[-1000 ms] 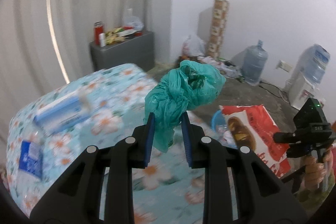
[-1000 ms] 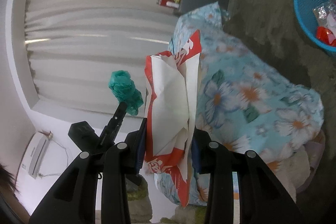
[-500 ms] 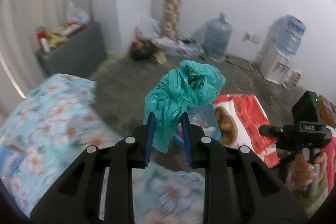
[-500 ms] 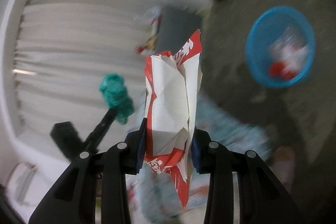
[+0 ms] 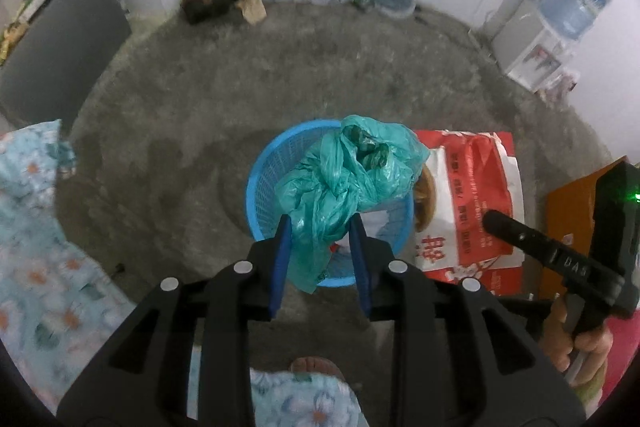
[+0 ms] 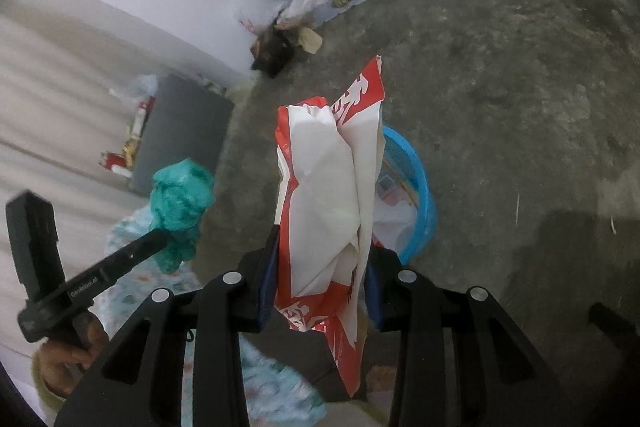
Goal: Collect trash
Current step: 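Carry the green bag and snack bag over the blue wastebasket, then open both grippers to drop the green bag and snack bag into the wastebasket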
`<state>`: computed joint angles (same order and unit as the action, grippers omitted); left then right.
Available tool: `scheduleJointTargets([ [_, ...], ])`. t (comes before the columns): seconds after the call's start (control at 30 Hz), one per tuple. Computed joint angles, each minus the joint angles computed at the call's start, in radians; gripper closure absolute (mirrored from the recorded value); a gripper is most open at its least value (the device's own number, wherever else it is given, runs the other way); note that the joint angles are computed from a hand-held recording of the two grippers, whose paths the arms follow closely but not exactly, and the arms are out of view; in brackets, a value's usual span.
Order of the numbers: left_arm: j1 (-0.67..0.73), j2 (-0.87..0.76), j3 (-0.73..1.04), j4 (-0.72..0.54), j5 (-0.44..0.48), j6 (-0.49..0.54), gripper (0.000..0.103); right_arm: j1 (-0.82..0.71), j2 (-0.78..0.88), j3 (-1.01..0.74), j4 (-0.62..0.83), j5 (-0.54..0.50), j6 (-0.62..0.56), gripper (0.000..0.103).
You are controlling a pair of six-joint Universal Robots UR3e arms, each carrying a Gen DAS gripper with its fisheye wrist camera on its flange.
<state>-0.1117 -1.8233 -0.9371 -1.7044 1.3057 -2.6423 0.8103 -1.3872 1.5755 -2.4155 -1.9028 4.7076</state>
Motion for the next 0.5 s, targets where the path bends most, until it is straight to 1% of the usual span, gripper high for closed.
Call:
scheduleJointTargets([
  [0.03, -0.015, -0.036, 0.010, 0.020, 0.016, -0.012, 0.075, -0.024, 0.010, 0.017, -0.031, 0.027, -0.021, 0.065],
  [0.07, -0.034, -0.065, 0.013, 0.040, 0.033, -0.030, 0.070, -0.054, 0.018, 0.052, -0.081, 0.059, -0.047, 0.065],
  [0.1, -0.050, -0.107, 0.033, 0.049, 0.043, -0.044, 0.070, -0.088, 0.039, 0.093, -0.146, 0.095, -0.068, 0.056],
  [0.13, -0.067, -0.150, 0.042, 0.054, 0.051, -0.047, 0.061, -0.114, 0.070, 0.118, -0.196, 0.126, -0.076, 0.042],
  [0.17, -0.076, -0.186, 0.042, 0.061, 0.054, -0.048, 0.052, -0.139, 0.104, 0.146, -0.249, 0.160, -0.083, 0.038],
  [0.2, -0.081, -0.201, 0.033, 0.072, 0.056, -0.050, 0.048, -0.161, 0.125, 0.173, -0.282, 0.188, -0.085, 0.037],
  [0.23, -0.092, -0.228, 0.024, 0.083, 0.072, -0.055, 0.047, -0.179, 0.148, 0.190, -0.297, 0.220, -0.074, 0.037],
  [0.27, -0.100, -0.247, 0.024, 0.086, 0.089, -0.064, 0.047, -0.190, 0.163, 0.215, -0.313, 0.244, -0.038, 0.037],
  [0.3, -0.103, -0.254, 0.022, 0.085, 0.092, -0.074, 0.047, -0.181, 0.166, 0.233, -0.339, 0.235, -0.004, 0.037],
  [0.33, -0.097, -0.255, 0.019, 0.082, 0.078, -0.086, 0.047, -0.171, 0.162, 0.269, -0.399, 0.219, 0.028, 0.037],
  [0.37, -0.087, -0.250, 0.017, 0.077, 0.050, -0.093, 0.047, -0.156, 0.160, 0.306, -0.477, 0.194, 0.050, 0.037],
  [0.4, -0.074, -0.239, 0.009, 0.073, 0.021, -0.094, 0.046, -0.148, 0.165, 0.325, -0.527, 0.177, 0.058, 0.037],
  [0.43, -0.062, -0.229, 0.015, 0.063, -0.002, -0.092, 0.045, -0.141, 0.164, 0.333, -0.546, 0.167, 0.060, 0.036],
  [0.5, -0.063, -0.212, 0.022, 0.073, -0.013, -0.095, 0.043, -0.146, 0.160, 0.327, -0.526, 0.172, 0.052, 0.036],
])
